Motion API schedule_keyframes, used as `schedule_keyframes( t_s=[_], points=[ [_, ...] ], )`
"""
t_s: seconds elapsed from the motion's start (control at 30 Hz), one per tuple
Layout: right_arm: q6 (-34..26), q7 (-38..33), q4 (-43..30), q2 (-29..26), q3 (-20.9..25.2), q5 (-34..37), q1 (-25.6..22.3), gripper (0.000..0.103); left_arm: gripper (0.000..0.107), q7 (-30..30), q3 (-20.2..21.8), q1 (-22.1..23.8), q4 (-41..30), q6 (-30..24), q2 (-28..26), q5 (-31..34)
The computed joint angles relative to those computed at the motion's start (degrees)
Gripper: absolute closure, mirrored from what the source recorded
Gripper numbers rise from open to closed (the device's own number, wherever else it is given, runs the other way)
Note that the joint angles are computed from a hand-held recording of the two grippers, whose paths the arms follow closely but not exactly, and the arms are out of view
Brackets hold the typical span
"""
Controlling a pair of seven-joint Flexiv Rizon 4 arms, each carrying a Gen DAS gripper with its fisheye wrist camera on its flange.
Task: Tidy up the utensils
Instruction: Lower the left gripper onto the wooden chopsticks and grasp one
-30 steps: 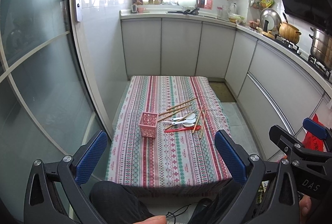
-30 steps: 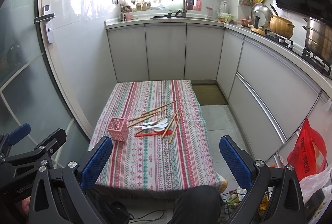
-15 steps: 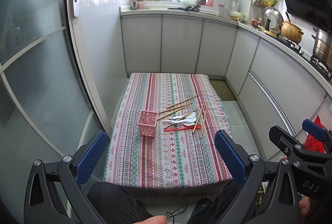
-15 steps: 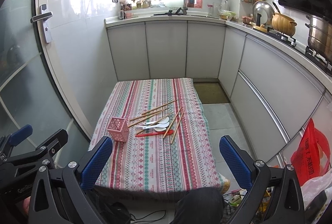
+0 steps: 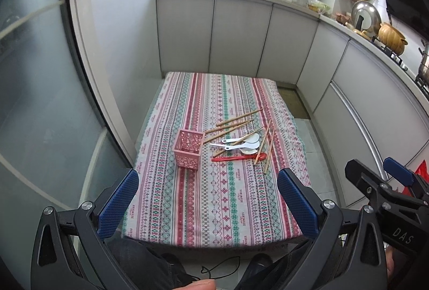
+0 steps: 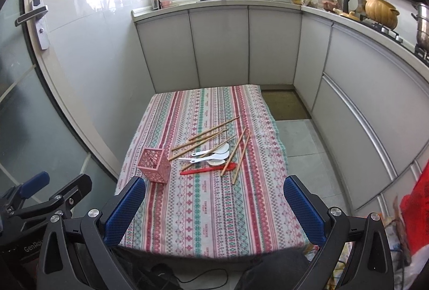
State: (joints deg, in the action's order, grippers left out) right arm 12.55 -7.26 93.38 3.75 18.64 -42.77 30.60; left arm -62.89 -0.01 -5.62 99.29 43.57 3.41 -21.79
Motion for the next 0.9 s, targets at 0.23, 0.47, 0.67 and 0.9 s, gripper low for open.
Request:
schedule_keyframes(
  t_s=[0.23,0.47,0.67,0.9],
  points=[
    [13.9,2.11,9.18,0.8,-4.19,-2.81,-6.46,0.0,0.004,-4.49,-1.28,1.26,-6.19,0.33,-9.38,3.19],
    [23.15,3.49,12.69,-0.76,-8.09,7.98,-13.21,0.0,0.004,-7.57,-2.5,1.61,-14.37,1.14,-18.96,5.27],
    [30.31,-1.97,12.06,-4.92,-10.43,19.15,-16.45,0.0,0.004,-7.07,-5.01,2.39,-26.3,-9.03,-29.17,2.16],
    [30.07,-12.24,4.82,-13.21,-12.7,30.18,-18.84,0.0,0.008,-10.61,-5.85,0.09,-41.41,-15.87,-40.71,3.61]
  ],
)
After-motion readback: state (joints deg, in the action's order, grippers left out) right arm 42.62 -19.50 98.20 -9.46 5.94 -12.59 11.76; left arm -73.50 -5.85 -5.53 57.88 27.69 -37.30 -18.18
